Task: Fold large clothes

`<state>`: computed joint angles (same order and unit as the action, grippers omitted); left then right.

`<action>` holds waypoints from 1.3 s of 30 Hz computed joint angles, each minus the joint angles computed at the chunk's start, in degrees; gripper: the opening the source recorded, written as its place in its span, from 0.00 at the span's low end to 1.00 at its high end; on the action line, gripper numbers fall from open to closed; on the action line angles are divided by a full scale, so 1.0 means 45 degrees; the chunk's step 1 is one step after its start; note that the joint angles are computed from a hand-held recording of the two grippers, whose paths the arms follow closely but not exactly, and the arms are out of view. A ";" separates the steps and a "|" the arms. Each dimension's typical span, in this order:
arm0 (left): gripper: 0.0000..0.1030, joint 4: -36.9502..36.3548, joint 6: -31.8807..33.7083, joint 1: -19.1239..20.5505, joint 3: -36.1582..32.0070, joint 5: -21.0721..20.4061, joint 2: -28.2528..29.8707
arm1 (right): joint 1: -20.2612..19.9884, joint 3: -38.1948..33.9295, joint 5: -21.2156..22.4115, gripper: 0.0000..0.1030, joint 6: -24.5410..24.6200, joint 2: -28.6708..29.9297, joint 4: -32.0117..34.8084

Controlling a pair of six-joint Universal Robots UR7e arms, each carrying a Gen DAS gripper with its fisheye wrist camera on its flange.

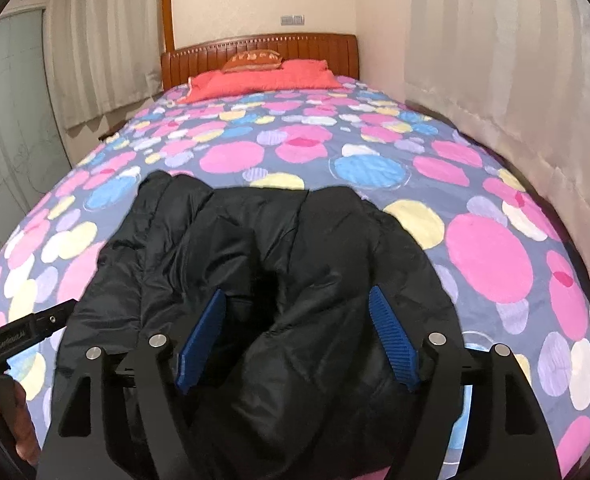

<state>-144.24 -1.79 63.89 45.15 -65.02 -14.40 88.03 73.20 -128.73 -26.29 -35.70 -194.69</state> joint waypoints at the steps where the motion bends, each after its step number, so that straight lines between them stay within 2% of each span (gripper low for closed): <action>1: 0.77 -0.0285 -0.0167 0.0014 0.0112 0.0023 0.0021 | -0.0038 -0.0032 -0.0025 0.75 0.0190 0.0026 0.0131; 5: 0.78 -0.0589 -0.1052 0.0254 0.0127 -0.0753 0.0152 | -0.0191 -0.0318 -0.0225 0.78 0.0865 0.0260 0.0570; 7: 0.79 -0.0644 -0.1152 0.0293 -0.0001 -0.0854 0.0293 | -0.0375 -0.0284 0.0047 0.78 0.1604 0.0159 0.1149; 9: 0.79 -0.0772 -0.1165 0.0293 -0.0036 -0.0914 0.0397 | -0.0607 -0.0121 0.0564 0.79 0.2651 -0.0069 0.1853; 15: 0.79 -0.0998 -0.1340 0.0335 -0.0043 -0.1077 0.0536 | -0.1203 0.0422 0.2612 0.77 0.4461 -0.0637 0.2820; 16: 0.79 -0.0974 -0.1485 0.0372 -0.0060 -0.1198 0.0546 | -0.1315 0.0540 0.3114 0.64 0.4658 -0.0723 0.2843; 17: 0.79 -0.0919 -0.1702 0.0428 -0.0109 -0.1425 0.0573 | -0.1438 0.0669 0.3755 0.54 0.4806 -0.0828 0.2934; 18: 0.79 -0.0848 -0.1886 0.0469 -0.0175 -0.1609 0.0613 | -0.1493 0.0697 0.4108 0.40 0.4905 -0.0866 0.3035; 19: 0.79 -0.0863 -0.2013 0.0482 -0.0149 -0.1692 0.0608 | -0.1548 0.0741 0.4560 0.27 0.4922 -0.0921 0.3115; 22: 0.78 -0.0576 -0.2497 0.0507 -0.0302 -0.1971 0.0633 | -0.1500 0.0997 0.4954 0.13 0.4614 -0.1086 0.2512; 26: 0.77 0.0550 -0.2621 0.0436 -0.1333 -0.2668 0.0938 | -0.1344 0.1387 0.4912 0.09 0.3749 -0.1449 0.0975; 28: 0.78 0.0551 -0.2535 0.0374 -0.1614 -0.3164 0.1071 | -0.1223 0.1401 0.4393 0.08 0.2845 -0.1535 0.0525; 30: 0.78 0.0417 -0.2388 0.0250 -0.1751 -0.3253 0.1228 | -0.1266 0.1340 0.3970 0.08 0.2327 -0.1515 0.0346; 33: 0.79 0.1334 -0.2273 0.0064 -0.2719 -0.3103 0.1933 | -0.1768 0.1283 0.3735 0.08 0.2679 -0.1556 0.0645; 36: 0.86 0.1826 -0.2704 0.0043 -0.3578 -0.3237 0.2682 | -0.2372 0.1357 0.4233 0.08 0.3389 -0.1691 0.1170; 39: 0.88 0.2479 -0.2770 -0.0132 -0.4806 -0.2289 0.3608 | -0.2862 0.1494 0.5011 0.09 0.3820 -0.1801 0.1400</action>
